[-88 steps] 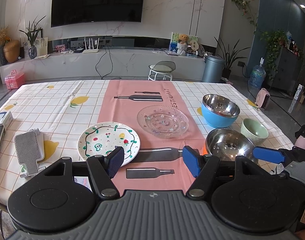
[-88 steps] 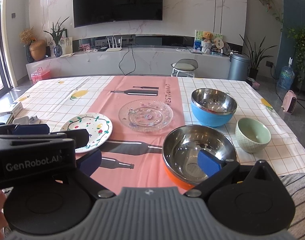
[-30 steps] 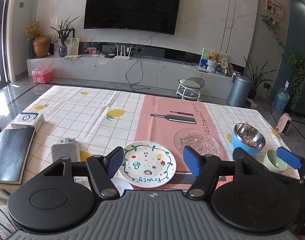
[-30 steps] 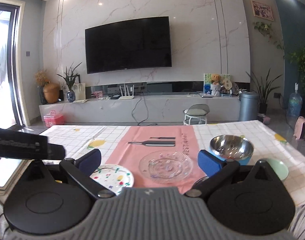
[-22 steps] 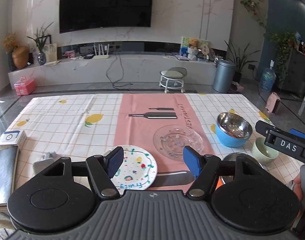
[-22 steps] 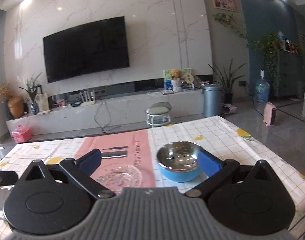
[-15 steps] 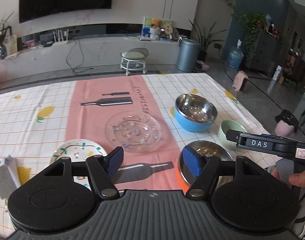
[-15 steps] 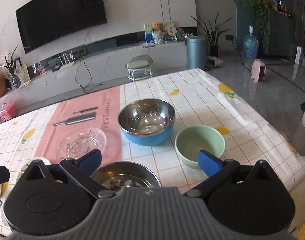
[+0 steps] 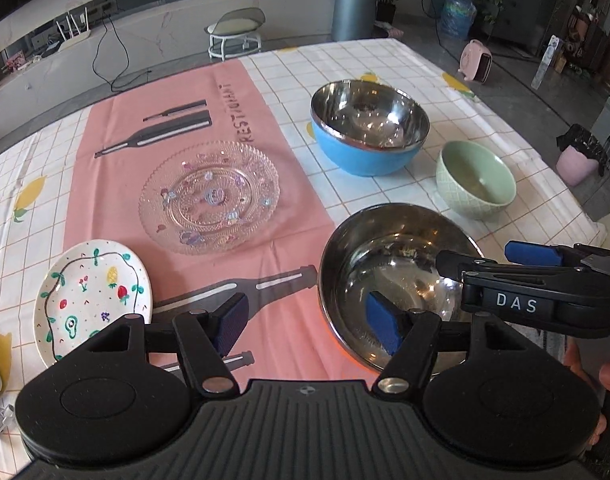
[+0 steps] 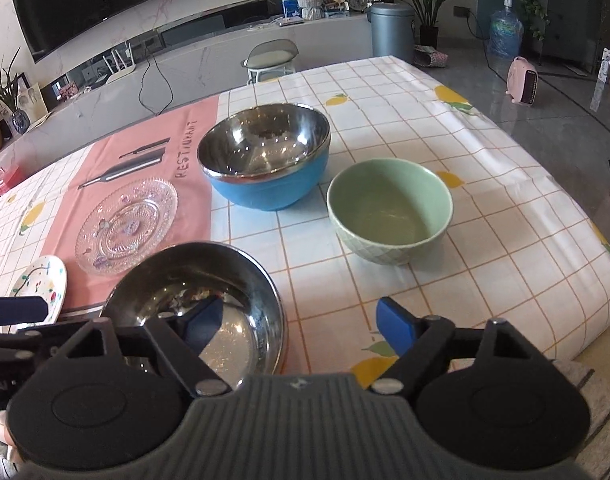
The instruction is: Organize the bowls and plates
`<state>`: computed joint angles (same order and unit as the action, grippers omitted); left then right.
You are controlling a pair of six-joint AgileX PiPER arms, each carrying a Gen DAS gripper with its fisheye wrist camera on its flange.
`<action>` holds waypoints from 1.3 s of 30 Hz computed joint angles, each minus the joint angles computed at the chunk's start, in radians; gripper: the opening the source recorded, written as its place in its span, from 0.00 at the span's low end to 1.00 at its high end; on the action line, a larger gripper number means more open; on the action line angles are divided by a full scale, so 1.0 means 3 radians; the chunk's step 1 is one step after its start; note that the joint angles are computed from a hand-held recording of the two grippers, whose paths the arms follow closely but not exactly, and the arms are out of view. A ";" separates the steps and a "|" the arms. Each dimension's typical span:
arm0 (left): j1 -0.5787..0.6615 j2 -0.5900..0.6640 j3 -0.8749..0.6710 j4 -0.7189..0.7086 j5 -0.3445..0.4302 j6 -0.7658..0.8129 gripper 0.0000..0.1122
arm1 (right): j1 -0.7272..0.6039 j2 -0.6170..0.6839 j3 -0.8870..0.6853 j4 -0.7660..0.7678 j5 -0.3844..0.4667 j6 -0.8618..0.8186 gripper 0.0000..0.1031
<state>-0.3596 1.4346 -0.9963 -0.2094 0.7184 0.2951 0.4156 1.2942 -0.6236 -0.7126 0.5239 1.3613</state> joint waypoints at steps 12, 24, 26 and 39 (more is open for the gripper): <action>-0.0046 0.0294 -0.0053 -0.0273 -0.0047 0.0127 0.42 | 0.0053 0.0285 -0.0016 0.0073 -0.0042 -0.0360 0.36; -0.0057 0.0446 -0.0123 -0.0297 0.0037 -0.0027 0.15 | -0.0099 0.0182 0.0100 0.0298 -0.0341 -0.0583 0.11; -0.0082 0.0451 -0.0132 -0.0243 0.0029 -0.0117 0.14 | -0.0081 0.0187 0.0097 0.0256 -0.0334 -0.0543 0.11; 0.0150 -0.0131 0.0077 -0.0347 0.0022 0.0001 0.11 | 0.0078 -0.0267 0.0149 0.0227 -0.0310 -0.0190 0.11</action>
